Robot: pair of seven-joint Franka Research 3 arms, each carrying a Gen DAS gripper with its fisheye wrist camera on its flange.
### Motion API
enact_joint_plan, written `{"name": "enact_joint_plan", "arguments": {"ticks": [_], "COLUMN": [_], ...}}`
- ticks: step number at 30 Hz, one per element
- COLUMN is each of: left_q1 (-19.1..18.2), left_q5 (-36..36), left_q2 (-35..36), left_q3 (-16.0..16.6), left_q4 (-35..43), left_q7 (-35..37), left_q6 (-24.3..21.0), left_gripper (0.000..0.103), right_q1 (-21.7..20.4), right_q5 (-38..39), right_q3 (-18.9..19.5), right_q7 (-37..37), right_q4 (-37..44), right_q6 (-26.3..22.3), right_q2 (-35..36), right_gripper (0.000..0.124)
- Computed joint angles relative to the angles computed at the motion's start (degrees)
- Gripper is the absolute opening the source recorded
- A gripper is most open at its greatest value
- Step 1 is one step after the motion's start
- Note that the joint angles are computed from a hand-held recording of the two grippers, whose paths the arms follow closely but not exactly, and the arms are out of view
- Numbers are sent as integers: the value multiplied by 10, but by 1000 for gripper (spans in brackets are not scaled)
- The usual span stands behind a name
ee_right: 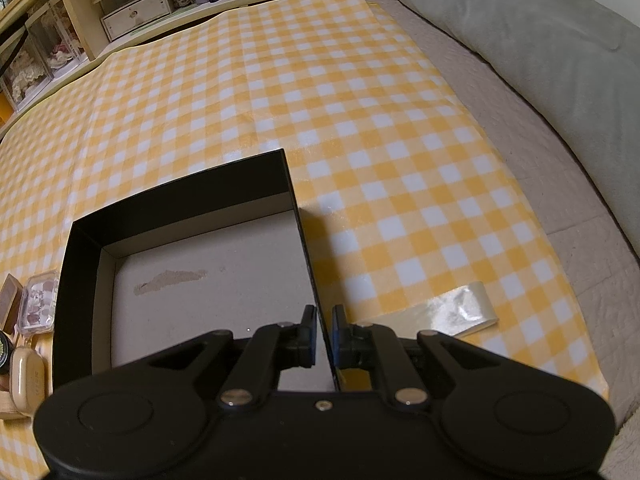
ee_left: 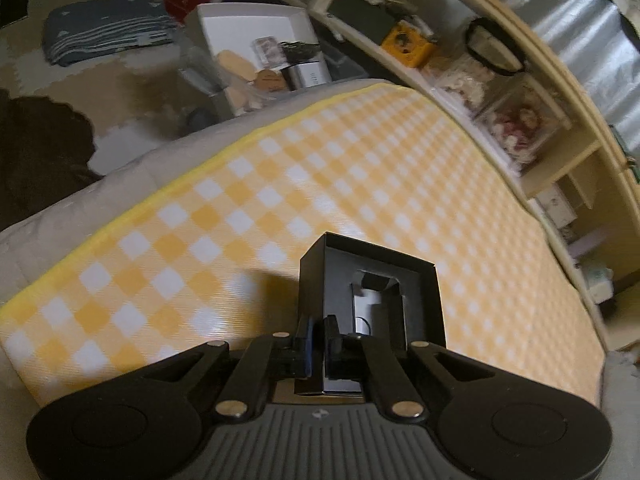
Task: Organize rigid objects
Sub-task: 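Lower the small black box into the large black box and open the left tool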
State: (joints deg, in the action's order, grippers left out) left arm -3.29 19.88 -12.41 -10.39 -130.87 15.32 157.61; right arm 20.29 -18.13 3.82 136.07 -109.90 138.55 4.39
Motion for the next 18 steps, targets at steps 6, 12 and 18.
{"name": "enact_joint_plan", "arguments": {"ticks": [6,12,18], "left_q1": [-31,-83,-127], "left_q5": [-16,-65,-77], "left_q2": [35,115,200], "left_q3": [-10,-27,-47], "left_q4": [73,185,288], "left_q7": [51,162,215], "left_q6": [-4,-28,-45], "left_gripper": [5,5,5], "right_q1": [0,0,0], "right_q5": [-1,3,3], "right_q3": [0,0,0], "right_q7": [-1,-12,-12], "right_q4": [-2,1,-1], "right_q6": [0,1,3], "right_q2": [-1,2,0], "right_gripper": [8,8,8]}}
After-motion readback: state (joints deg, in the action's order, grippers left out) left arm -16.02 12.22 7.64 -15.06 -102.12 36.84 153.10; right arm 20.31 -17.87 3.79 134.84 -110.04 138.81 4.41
